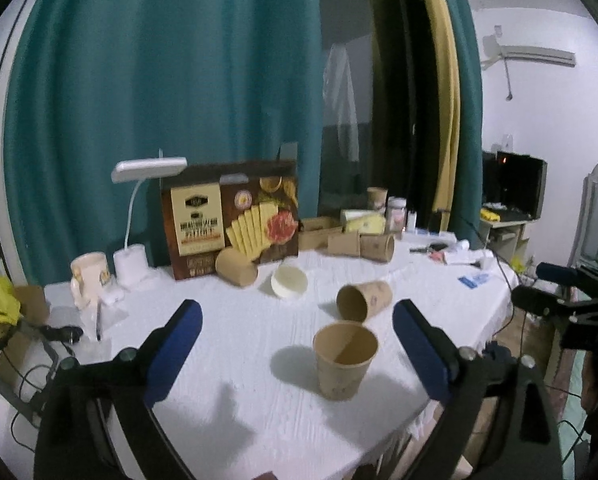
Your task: Flip cup upright
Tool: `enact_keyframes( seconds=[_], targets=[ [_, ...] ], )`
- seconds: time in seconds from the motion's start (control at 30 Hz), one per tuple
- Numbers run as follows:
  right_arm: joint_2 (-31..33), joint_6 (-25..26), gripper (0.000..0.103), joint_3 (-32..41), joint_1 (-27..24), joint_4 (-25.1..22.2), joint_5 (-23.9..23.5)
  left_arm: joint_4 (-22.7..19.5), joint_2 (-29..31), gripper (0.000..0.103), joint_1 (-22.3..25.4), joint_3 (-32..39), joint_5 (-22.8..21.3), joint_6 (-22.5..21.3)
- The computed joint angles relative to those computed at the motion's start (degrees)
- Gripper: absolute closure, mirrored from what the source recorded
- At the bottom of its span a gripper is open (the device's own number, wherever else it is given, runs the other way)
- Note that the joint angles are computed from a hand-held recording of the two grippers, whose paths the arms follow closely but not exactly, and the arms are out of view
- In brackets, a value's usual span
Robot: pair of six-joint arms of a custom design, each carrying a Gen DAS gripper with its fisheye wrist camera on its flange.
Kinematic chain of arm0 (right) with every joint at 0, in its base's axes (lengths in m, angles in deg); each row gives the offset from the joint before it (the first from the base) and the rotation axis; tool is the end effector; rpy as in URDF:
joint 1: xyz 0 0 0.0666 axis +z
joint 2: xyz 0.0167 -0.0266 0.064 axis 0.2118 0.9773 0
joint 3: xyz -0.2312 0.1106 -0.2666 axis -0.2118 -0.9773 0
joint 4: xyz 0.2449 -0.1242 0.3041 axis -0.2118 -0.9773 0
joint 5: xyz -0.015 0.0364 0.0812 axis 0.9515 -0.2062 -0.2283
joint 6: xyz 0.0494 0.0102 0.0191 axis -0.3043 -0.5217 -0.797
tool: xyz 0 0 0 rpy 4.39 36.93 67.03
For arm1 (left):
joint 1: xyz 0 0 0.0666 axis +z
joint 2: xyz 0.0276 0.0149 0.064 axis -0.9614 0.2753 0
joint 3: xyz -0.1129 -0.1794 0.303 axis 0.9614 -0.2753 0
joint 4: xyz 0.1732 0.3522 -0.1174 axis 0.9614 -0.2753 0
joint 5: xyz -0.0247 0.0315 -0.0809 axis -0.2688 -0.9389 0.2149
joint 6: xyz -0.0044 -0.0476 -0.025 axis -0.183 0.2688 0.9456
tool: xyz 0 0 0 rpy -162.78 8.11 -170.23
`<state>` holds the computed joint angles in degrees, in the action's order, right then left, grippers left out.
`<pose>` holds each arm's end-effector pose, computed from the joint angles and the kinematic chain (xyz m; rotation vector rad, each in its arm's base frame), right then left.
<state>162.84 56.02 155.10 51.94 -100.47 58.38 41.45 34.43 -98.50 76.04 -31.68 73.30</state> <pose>0.4529 0.3572 0.6687 -0.1612 2.0685 0.1811 0.4538 -0.1954 0.6284 0.0992 1.8910 -0.0788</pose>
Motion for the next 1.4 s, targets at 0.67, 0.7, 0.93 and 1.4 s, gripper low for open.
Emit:
enact_keyframes(
  seconds=[0.67,0.7,0.93,1.4],
  targets=[
    [-5.53,3.82,0.017,-8.51,1.79,9.79,7.62,6.29,-3.26,0.004,-0.31,-5.33,-3.69,-2.03],
    [-5.54,3.74,0.017,-8.53,1.76,9.78,7.78,6.25,-3.24,0.004,-0.28,-5.30,-3.55,-1.94],
    [-5.55,2.97,0.017,-8.71,1.63,9.83,8.53,6.01,-3.19,0.004,-0.34,-5.11,-3.29,-1.71],
    [-5.54,2.79,0.017,-8.70,1.52,10.13,8.37,6.09,-3.03,0.004,-0.71,-5.00,-3.65,-1.26]
  ],
)
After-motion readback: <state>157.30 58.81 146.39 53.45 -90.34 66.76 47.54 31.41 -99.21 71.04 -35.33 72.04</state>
